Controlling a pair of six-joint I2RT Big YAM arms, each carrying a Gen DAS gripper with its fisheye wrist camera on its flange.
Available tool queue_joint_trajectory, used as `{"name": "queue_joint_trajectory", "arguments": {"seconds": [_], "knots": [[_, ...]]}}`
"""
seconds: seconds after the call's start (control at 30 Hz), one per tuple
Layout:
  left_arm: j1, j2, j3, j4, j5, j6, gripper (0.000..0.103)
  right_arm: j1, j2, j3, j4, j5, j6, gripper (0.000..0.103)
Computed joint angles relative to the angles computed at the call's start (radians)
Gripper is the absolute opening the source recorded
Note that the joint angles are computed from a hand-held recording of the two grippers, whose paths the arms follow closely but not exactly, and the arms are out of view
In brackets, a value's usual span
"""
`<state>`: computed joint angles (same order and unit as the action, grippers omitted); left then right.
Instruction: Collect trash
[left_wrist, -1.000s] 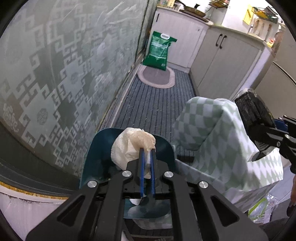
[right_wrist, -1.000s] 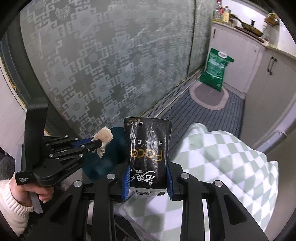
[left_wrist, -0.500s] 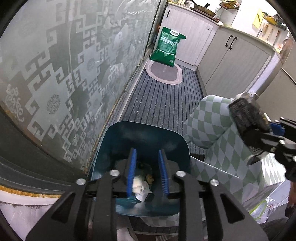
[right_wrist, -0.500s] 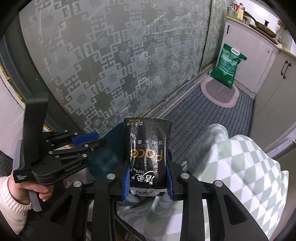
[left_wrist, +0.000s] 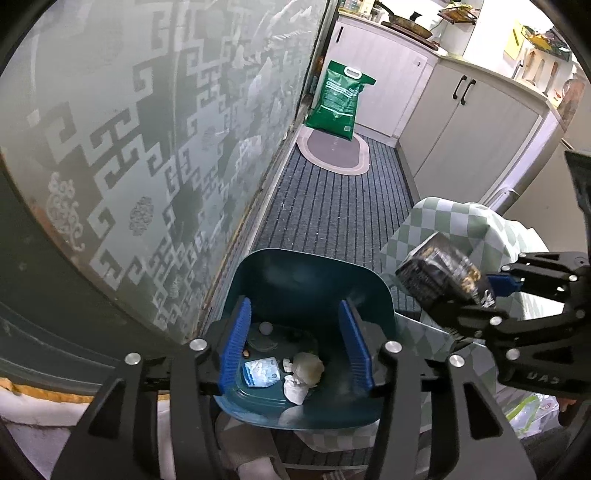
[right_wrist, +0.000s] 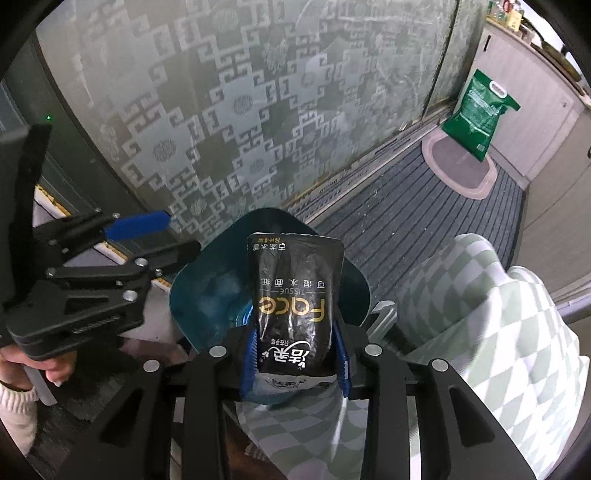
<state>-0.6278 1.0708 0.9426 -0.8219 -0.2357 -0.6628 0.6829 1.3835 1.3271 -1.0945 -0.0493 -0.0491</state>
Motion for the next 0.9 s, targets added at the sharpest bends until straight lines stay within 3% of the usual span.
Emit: {"name": "queue_joint_trajectory", "arguments": {"seconds": [0.5,0.77,0.9], "knots": [[0.007,-0.004,0.002,-0.003,-0.002,0.019,0.065,0.008,0.046,0.017,-0.026,-0.003,0.000,0.053],[-0.003,0.000,0.010,-0.008,-0.012,0.031,0.074,-0.007,0.007,0.008,-0.001,0.007,0.019,0.055],[-0.021,-0.004,0.014,0.010,-0.020,0.049,0.081,-0.029,-0.041,0.001,0.030,0.016,0.041,0.065]]}}
